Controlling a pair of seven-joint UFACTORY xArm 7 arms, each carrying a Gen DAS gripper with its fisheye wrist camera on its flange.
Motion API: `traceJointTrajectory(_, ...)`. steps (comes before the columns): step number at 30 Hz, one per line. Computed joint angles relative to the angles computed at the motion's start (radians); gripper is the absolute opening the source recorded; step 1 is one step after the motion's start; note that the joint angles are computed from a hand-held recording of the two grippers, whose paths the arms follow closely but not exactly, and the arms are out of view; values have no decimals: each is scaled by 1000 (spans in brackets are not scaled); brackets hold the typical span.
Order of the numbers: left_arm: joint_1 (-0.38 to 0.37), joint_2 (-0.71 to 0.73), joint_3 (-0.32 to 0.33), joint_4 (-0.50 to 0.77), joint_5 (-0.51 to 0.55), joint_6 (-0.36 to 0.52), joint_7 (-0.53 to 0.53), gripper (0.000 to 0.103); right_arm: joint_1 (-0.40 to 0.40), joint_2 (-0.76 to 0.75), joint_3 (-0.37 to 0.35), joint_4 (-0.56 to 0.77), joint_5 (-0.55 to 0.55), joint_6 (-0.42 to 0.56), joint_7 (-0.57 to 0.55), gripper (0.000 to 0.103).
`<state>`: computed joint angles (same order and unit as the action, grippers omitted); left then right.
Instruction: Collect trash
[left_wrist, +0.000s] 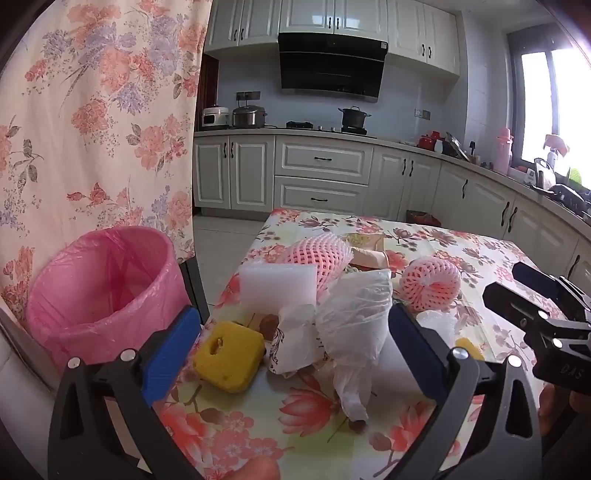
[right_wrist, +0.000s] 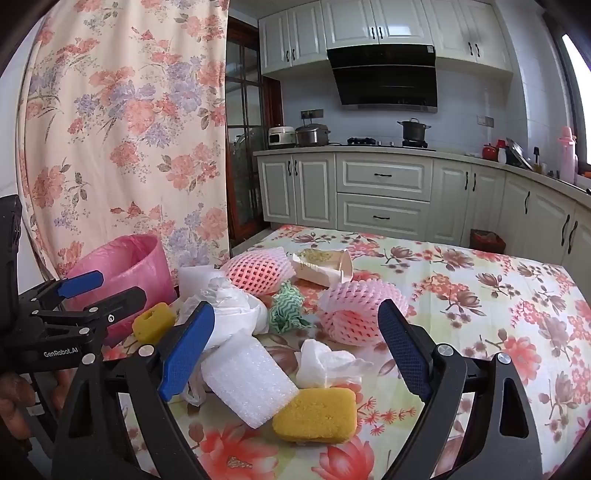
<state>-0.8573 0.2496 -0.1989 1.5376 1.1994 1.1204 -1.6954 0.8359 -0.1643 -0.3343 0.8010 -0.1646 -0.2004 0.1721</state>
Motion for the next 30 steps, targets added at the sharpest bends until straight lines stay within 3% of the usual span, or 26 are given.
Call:
traceJointTrajectory(4,-1,-7,2,-11,7,-4,-19,98,-42,-1,43,-1,7,4,-8,84)
traceJointTrajectory(11,-6,-1,-1,2,3,16,-17,98,16,-11,-8,-2,30,12,-32,84)
traceJointTrajectory(14,-8,-1,-1,5,7,24,-20,98,-20,-9,31,-3,46,9,-45,84)
traceJointTrajectory(21,-10,-4,-3,4,12,30,-26,98,22,-9,-9,-4,49,9,-49,84)
traceJointTrajectory(23,-7,-7,-4,0,10,25,-30,98,-9,-7,25,-2,55,10,-51,84)
traceJointTrajectory(30,-2,-7,-7,-1,12,19,-35,98,-9,-6,23,-4,53,5,-48,84)
